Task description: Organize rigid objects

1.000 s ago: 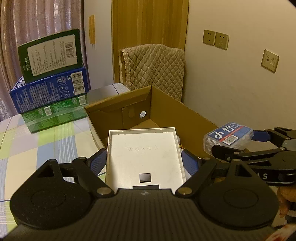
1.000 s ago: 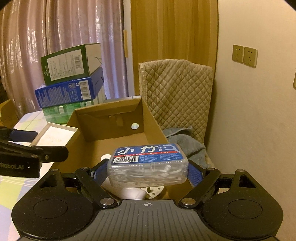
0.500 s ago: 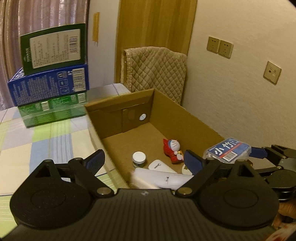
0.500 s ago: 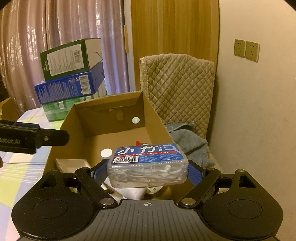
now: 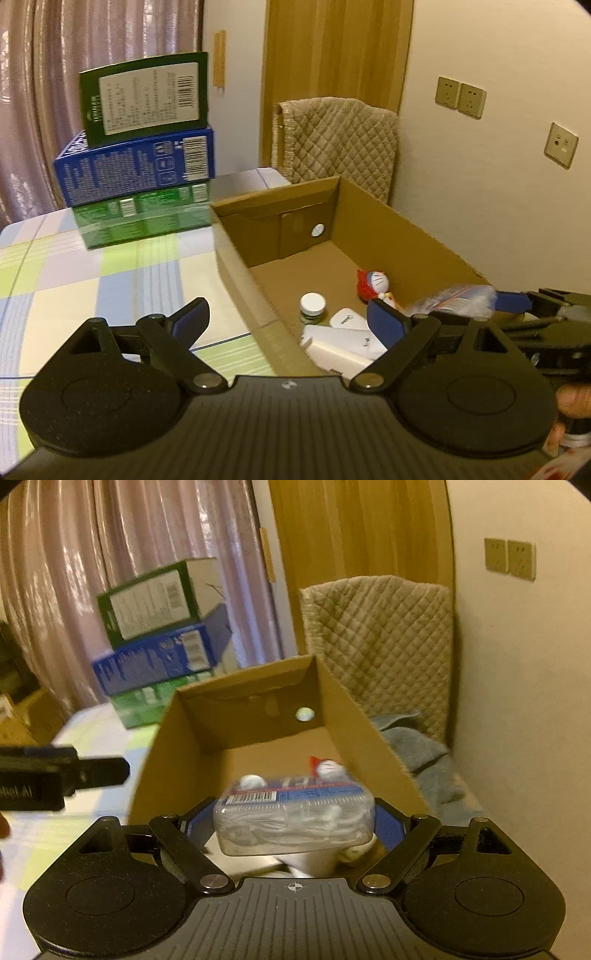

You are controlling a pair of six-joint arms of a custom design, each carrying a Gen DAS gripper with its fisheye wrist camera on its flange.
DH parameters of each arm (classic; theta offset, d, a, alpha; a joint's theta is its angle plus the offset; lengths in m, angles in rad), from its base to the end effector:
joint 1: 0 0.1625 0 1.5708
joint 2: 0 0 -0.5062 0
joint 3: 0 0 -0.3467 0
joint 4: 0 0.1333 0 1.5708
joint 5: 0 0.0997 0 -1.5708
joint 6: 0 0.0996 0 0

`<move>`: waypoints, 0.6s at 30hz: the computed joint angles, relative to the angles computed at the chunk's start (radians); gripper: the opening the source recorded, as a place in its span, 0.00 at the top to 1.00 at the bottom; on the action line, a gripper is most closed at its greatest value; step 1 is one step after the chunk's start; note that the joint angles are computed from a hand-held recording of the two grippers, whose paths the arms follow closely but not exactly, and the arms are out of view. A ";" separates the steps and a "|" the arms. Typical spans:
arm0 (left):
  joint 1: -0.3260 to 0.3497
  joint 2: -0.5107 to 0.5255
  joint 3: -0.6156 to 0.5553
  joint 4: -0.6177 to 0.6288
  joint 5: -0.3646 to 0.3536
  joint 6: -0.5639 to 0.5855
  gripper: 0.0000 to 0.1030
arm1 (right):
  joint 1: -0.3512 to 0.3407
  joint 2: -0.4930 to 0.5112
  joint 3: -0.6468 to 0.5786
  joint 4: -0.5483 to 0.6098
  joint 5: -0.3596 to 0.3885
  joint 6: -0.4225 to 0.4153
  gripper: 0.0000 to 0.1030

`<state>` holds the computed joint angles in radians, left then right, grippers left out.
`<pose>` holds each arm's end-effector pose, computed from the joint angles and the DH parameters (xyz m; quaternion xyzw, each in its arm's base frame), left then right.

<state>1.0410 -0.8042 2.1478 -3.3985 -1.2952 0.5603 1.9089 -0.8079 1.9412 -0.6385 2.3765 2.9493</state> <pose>-0.1456 -0.5661 0.1509 0.4704 0.8394 -0.2354 0.1370 0.2272 -0.4608 0.0939 0.0132 -0.8150 0.4947 0.3014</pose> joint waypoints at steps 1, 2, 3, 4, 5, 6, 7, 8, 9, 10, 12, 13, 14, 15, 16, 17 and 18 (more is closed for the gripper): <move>-0.003 -0.002 0.009 -0.015 0.017 0.005 0.12 | 0.000 -0.005 0.009 -0.022 -0.007 -0.004 0.16; -0.006 -0.003 0.018 -0.035 0.032 0.011 0.11 | 0.006 -0.006 0.011 -0.034 0.005 -0.013 0.15; -0.008 -0.004 0.027 -0.054 0.042 0.019 0.09 | 0.013 -0.008 0.013 -0.043 0.020 -0.022 0.13; -0.008 -0.008 0.036 -0.068 0.047 0.026 0.09 | 0.019 -0.010 0.011 -0.042 0.032 -0.023 0.13; -0.008 -0.015 0.044 -0.075 0.051 0.026 0.09 | 0.024 -0.013 0.009 -0.034 0.038 -0.016 0.13; -0.008 -0.021 0.051 -0.079 0.053 0.022 0.09 | 0.029 -0.017 0.008 -0.019 0.043 -0.005 0.13; -0.008 -0.029 0.061 -0.085 0.054 0.016 0.08 | 0.036 -0.021 0.003 0.002 0.051 0.007 0.13; -0.008 -0.036 0.071 -0.092 0.055 0.011 0.08 | 0.044 -0.022 -0.002 0.021 0.063 0.015 0.13; -0.009 -0.043 0.081 -0.101 0.056 0.007 0.06 | 0.053 -0.023 -0.008 0.041 0.077 0.022 0.13; -0.011 -0.050 0.094 -0.114 0.062 0.002 0.05 | 0.063 -0.024 -0.014 0.061 0.091 0.028 0.13; -0.018 -0.065 0.121 -0.138 0.076 -0.010 0.03 | 0.082 -0.031 -0.017 0.093 0.111 0.044 0.13; -0.021 -0.075 0.135 -0.148 0.082 -0.017 0.03 | 0.094 -0.034 -0.021 0.113 0.124 0.052 0.13; -0.024 -0.086 0.150 -0.156 0.086 -0.026 0.03 | 0.108 -0.036 -0.026 0.130 0.137 0.056 0.13; -0.028 -0.100 0.164 -0.157 0.089 -0.037 0.03 | 0.120 -0.038 -0.026 0.142 0.148 0.060 0.13; -0.031 -0.111 0.175 -0.153 0.090 -0.046 0.03 | 0.134 -0.039 -0.030 0.160 0.159 0.066 0.13; -0.035 -0.125 0.191 -0.155 0.093 -0.061 0.03 | 0.147 -0.040 -0.034 0.178 0.168 0.074 0.13; -0.040 -0.138 0.207 -0.161 0.097 -0.078 0.02 | 0.160 -0.040 -0.038 0.198 0.178 0.084 0.13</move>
